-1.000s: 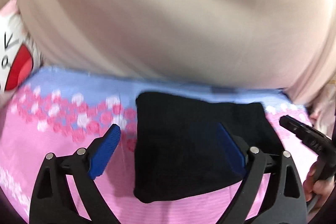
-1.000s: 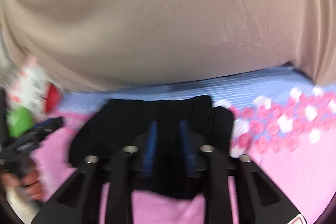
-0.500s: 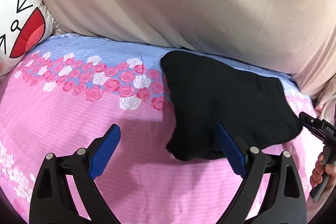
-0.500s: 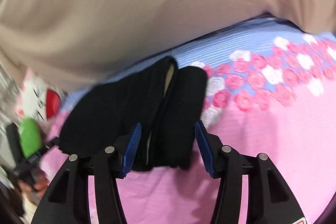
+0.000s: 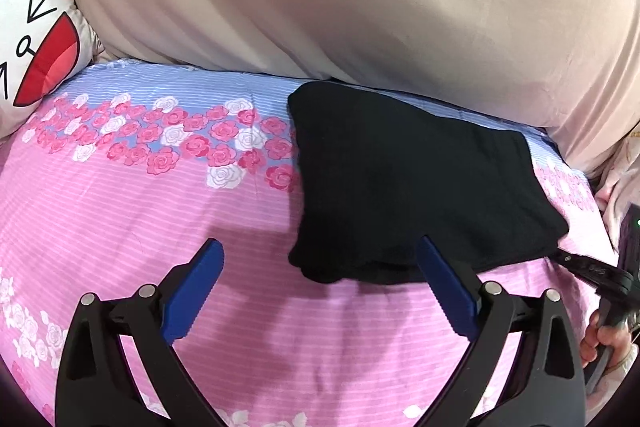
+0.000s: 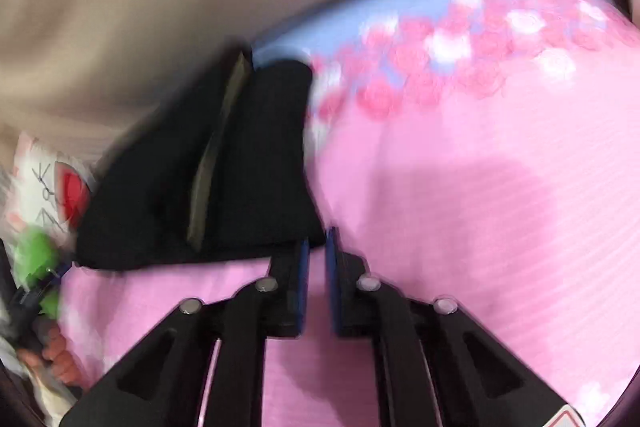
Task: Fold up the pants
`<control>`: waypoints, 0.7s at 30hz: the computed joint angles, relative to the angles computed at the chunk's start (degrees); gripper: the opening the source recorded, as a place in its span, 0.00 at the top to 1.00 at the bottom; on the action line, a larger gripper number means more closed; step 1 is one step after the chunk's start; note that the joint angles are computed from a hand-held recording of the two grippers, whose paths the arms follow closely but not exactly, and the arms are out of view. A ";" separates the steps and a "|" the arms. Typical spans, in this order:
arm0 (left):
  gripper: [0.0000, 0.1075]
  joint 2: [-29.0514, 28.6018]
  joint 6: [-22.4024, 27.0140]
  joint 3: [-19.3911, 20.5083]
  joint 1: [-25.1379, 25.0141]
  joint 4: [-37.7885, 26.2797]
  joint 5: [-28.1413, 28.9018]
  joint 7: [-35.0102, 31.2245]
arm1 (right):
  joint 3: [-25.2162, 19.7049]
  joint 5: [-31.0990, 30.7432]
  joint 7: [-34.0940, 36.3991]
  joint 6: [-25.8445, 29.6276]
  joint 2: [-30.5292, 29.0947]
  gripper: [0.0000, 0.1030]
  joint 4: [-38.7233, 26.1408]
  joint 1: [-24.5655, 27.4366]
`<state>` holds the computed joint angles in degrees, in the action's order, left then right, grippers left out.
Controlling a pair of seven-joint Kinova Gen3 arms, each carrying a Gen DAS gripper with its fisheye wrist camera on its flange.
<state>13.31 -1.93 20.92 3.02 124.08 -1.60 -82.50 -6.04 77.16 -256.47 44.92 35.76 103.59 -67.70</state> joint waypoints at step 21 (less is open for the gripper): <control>0.12 -1.24 -3.19 5.10 -6.11 2.66 -4.63 3.44 | 4.56 -10.95 30.67 8.95 3.16 0.85 -17.52 -3.47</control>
<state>12.07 -5.11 26.02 -3.09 126.74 -6.23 -79.06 -1.49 66.21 -225.80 53.87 38.92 86.06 -71.17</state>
